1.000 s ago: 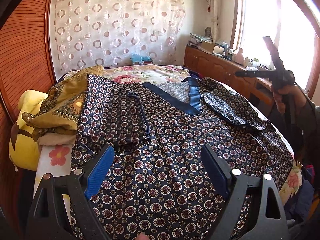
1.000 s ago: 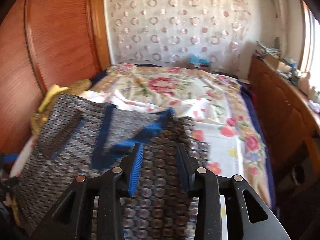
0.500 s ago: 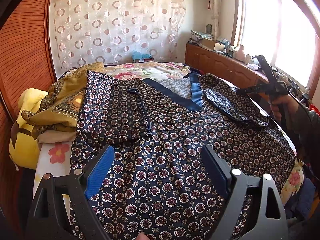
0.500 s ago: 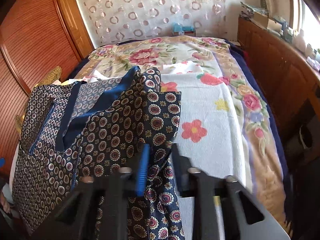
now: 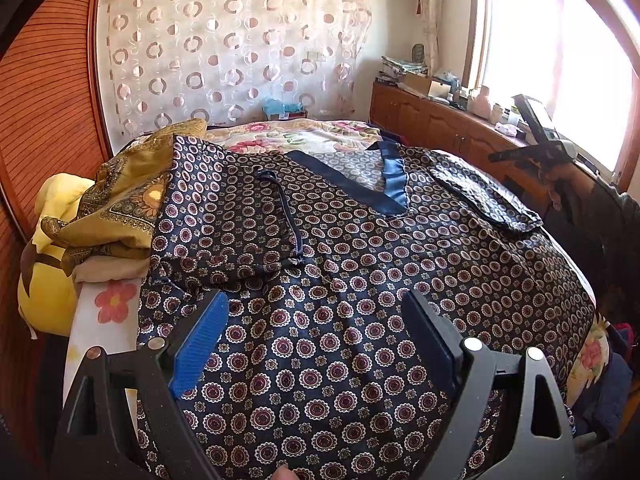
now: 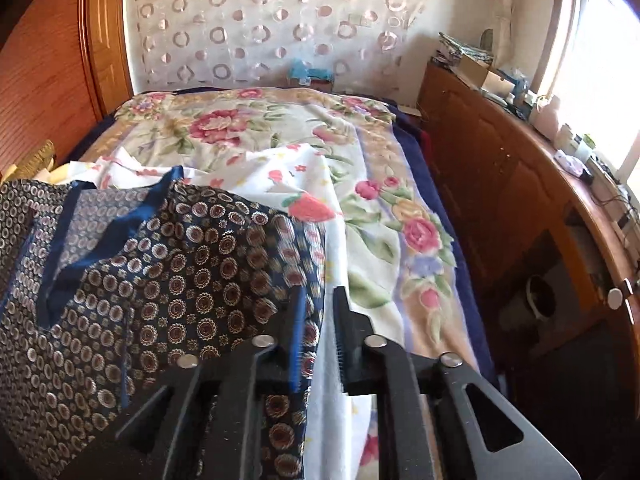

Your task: Fold small clothes

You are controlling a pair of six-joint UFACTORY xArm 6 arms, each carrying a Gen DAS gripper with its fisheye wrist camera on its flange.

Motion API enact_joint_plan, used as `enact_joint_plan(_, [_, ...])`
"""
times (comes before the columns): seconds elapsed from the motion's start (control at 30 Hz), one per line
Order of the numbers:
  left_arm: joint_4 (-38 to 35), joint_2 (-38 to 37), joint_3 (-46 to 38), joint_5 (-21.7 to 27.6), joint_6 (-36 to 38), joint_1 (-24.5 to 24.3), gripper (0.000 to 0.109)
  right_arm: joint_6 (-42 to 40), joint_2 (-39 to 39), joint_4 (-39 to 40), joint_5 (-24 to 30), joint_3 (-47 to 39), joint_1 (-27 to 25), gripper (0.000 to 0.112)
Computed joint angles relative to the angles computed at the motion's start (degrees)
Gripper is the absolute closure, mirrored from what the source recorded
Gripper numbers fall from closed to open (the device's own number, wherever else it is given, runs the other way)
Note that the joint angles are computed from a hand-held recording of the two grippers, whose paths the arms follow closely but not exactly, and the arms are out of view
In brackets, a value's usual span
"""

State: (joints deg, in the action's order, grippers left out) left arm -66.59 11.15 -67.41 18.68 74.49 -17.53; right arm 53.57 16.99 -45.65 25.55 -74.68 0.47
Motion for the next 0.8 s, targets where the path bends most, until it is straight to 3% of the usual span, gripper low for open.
enact_joint_plan(0.13, [0.33, 0.73, -0.69, -0.24, -0.46, 0.25, 0.02, 1.81, 0.27, -0.74, -3.19, 0.65, -0.23, 0.08])
enact_joint_plan(0.47, [5.26, 5.79, -6.63, -1.8, -5.02, 1.9, 0.02, -2.89, -3.43, 1.29, -12.9, 9.77, -0.09, 0.079])
enact_joint_plan(0.6, [14.87, 11.1, -13.58, -2.74, -12.84, 3.03, 0.02, -6.17, -2.06, 3.75, -12.54, 9.25, 0.08, 0.079])
enact_joint_plan(0.73, [26.13, 18.15, -24.12, 0.11, -23.67, 4.83, 0.02, -7.37, -1.29, 4.85, -13.35, 8.29, -0.77, 0.079])
enact_joint_plan(0.8, [30.7, 21.91, -29.93, 1.83, -28.28, 5.57, 0.02, -7.77, -0.18, 5.57, -13.87, 7.1, -1.3, 0.069])
